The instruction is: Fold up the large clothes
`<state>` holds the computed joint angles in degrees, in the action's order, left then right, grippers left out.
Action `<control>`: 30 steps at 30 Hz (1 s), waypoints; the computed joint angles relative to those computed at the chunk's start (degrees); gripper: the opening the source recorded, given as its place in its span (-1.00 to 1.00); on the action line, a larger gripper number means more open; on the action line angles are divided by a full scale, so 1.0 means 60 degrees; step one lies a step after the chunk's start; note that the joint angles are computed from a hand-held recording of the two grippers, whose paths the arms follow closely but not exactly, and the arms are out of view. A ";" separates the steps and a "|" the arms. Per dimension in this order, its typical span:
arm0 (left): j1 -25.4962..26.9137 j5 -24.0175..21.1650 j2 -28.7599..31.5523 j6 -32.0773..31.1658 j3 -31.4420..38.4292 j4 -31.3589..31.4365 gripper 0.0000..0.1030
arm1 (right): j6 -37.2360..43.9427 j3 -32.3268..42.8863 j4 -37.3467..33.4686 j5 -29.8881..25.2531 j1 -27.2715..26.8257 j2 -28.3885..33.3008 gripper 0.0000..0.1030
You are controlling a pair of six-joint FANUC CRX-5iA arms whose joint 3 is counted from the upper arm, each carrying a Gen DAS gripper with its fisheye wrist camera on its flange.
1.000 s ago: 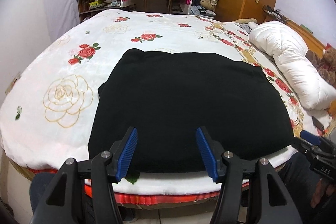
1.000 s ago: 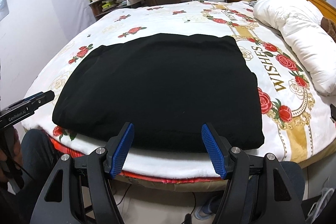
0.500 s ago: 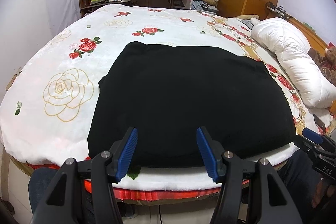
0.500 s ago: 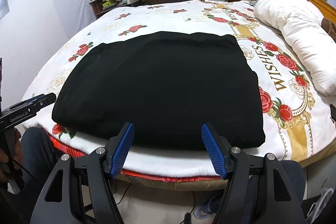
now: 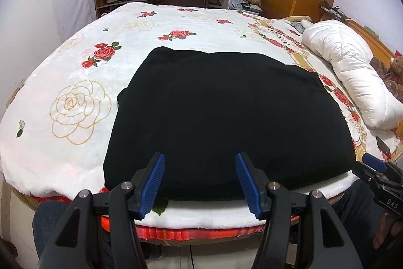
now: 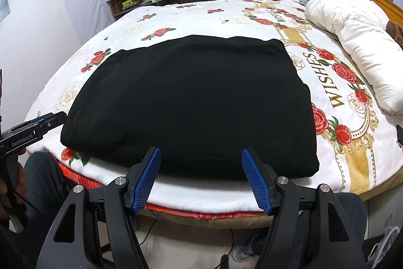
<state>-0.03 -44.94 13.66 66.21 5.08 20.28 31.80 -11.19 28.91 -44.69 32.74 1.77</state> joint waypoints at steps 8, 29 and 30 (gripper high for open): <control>-0.0072 -0.0055 -0.0009 0.0069 0.0051 -0.0183 0.18 | 0.0085 0.0019 -0.0070 -0.0004 -0.0027 0.0006 0.30; -0.0051 -0.0217 -0.0003 0.0057 0.0031 0.0067 0.19 | 0.0154 -0.0024 -0.0111 -0.0032 -0.0141 -0.0031 0.30; -0.0041 -0.0262 0.0014 0.0075 0.0052 0.0087 0.19 | 0.0176 -0.0023 -0.0126 -0.0040 -0.0164 -0.0035 0.30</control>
